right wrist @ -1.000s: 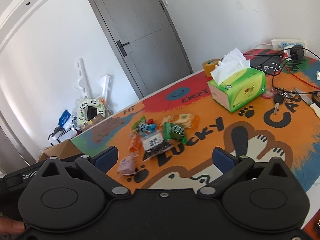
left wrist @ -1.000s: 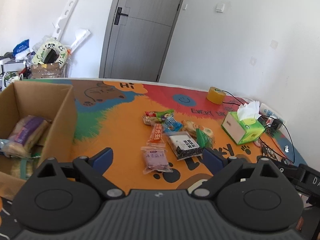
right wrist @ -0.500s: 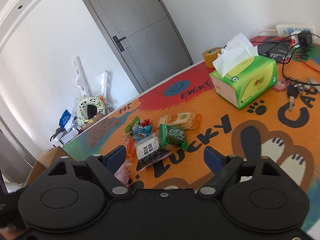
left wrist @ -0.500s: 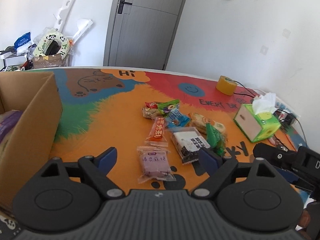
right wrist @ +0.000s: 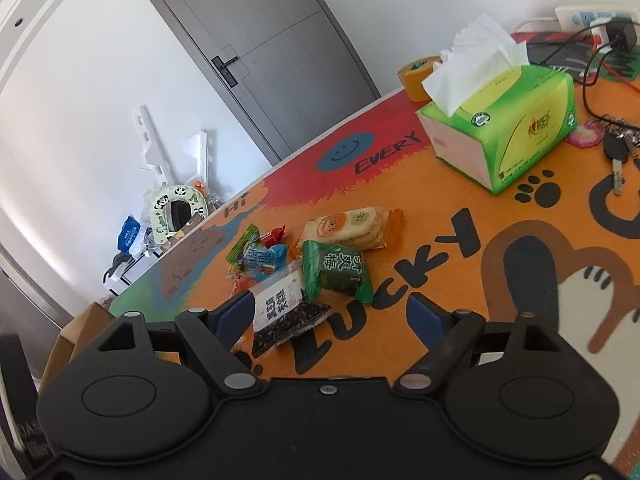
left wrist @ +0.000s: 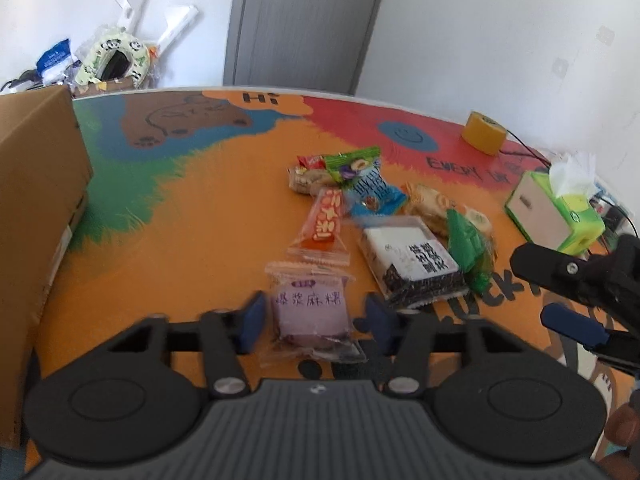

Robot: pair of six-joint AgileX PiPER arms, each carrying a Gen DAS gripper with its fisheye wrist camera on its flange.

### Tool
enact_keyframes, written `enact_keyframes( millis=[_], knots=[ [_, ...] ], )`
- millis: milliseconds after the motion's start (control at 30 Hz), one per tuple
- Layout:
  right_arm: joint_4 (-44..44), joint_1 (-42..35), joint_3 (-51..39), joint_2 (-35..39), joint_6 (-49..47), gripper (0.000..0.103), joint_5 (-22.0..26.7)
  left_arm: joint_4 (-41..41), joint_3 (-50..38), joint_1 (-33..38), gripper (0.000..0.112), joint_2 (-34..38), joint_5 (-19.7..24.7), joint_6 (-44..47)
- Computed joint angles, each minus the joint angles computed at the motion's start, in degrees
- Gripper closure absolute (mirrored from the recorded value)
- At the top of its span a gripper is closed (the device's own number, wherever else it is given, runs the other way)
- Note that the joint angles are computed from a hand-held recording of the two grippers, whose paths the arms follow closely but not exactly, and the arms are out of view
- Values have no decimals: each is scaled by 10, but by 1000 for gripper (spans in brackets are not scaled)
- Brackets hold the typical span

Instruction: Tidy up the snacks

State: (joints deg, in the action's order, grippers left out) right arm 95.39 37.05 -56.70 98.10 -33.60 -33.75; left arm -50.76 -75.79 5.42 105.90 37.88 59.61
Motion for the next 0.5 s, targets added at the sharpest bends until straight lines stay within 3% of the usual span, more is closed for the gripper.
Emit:
enact_keyframes(
  millis=[333,500],
  knots=[
    [-43,-39,-30,32,38,20,38,24,-42,16,80,18,4,-50],
    [-14,-57,-75,59,-5,20,60,28,-69,25,80,28,9,-61]
  ],
)
